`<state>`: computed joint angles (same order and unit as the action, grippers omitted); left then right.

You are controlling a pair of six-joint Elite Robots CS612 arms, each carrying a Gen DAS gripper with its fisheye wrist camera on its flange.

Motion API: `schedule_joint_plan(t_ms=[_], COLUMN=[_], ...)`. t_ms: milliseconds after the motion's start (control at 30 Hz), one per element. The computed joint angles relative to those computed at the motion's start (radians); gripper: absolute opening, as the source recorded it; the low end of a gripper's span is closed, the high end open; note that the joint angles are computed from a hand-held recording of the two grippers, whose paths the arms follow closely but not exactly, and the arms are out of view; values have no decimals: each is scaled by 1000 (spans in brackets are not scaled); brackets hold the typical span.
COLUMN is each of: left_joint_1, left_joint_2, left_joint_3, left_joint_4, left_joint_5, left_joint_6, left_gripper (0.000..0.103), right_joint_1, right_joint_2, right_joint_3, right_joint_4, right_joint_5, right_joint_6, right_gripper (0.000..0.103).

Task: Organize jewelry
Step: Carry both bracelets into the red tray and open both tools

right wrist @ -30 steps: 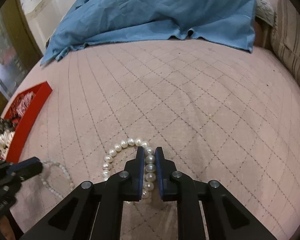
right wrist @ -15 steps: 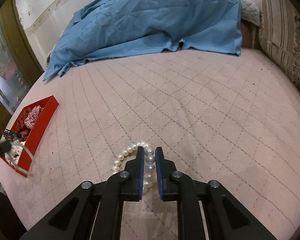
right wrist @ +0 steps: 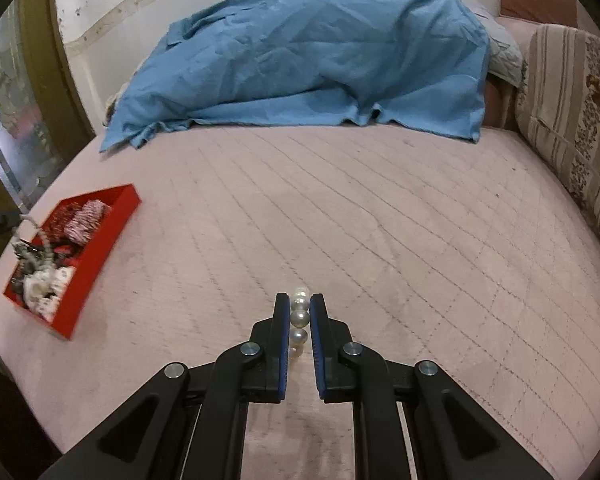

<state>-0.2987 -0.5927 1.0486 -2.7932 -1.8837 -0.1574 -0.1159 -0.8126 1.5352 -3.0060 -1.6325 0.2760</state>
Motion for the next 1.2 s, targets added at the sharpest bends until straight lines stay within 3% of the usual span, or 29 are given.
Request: schedule_joint_plan(t_ms=[367,633,867,1000,1200], left_joint_1=[51,71,79,81,86], left_joint_2=[145,251,321,341,364], left_joint_3=[-232,-420,-548,-586,-625], left_joint_4=[82,151,241,273,293], left_joint_5=[-79,-177,-175,-130,-138], left_joint_6=[-118,-173,-219,-239,-265], left_gripper=[5,5,5,5,5], right_joint_1=[39,72,113,126,133], right_joint_2=[29,112,239,326,454], right_joint_3=[-149,-360,-627,-793,-1017], right_joint_4=[113,243,412,535,721], right_joint_5=[63,151,187,215,227], right_joint_6=[-28,-52,-130,-137,-125], right_gripper=[11,11,11,11,11])
